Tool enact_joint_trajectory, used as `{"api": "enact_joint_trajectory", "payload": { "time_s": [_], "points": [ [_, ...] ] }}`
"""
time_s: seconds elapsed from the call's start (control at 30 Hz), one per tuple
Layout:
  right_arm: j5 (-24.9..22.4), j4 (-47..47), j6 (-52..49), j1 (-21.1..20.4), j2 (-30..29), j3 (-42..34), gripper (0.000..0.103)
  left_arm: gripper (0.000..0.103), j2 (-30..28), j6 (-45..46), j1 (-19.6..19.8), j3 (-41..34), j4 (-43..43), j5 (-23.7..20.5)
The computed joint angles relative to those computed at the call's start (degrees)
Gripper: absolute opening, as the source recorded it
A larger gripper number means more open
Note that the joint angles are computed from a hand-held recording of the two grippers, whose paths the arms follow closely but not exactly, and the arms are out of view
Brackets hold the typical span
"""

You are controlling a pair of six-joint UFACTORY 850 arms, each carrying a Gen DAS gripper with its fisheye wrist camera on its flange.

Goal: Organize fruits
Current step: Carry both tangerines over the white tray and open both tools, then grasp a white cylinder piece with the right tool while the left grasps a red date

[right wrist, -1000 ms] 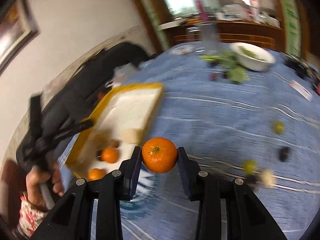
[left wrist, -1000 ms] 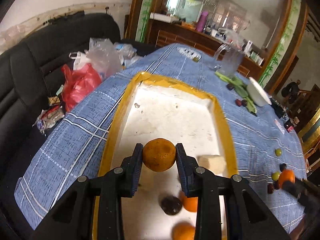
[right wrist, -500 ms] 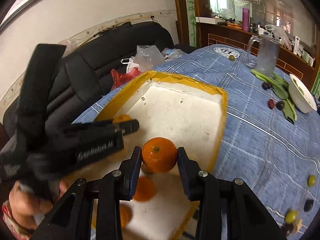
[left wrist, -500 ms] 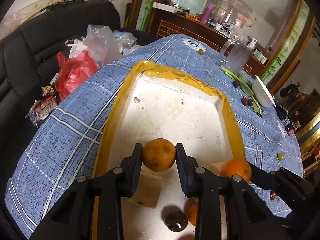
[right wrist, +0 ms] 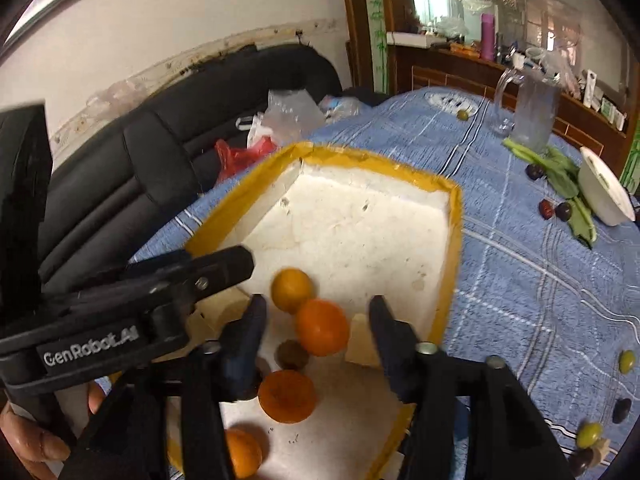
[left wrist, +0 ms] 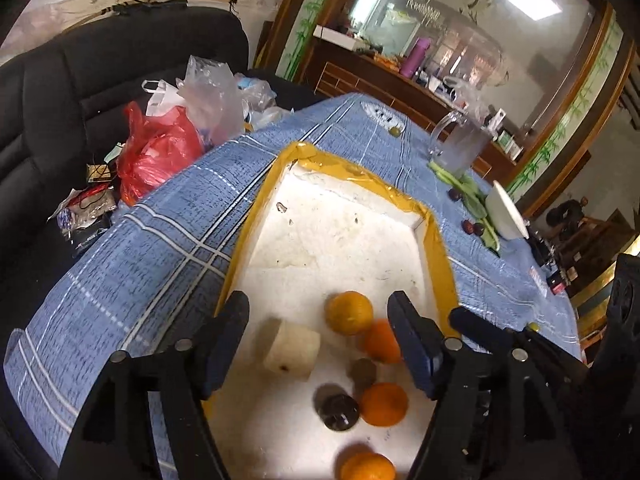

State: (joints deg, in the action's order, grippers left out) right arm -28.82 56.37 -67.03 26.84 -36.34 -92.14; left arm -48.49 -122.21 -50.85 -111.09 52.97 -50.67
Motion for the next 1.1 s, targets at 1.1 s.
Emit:
{"api": "enact_joint_trajectory", "payload": {
  "time_s": [1.1],
  "points": [
    [-3.26, 3.18, -6.89, -5.19, 10.72, 18.19, 0.031, 0.076, -7.68, 1.03, -8.01, -14.48, 1.15, -12.61]
  ]
}}
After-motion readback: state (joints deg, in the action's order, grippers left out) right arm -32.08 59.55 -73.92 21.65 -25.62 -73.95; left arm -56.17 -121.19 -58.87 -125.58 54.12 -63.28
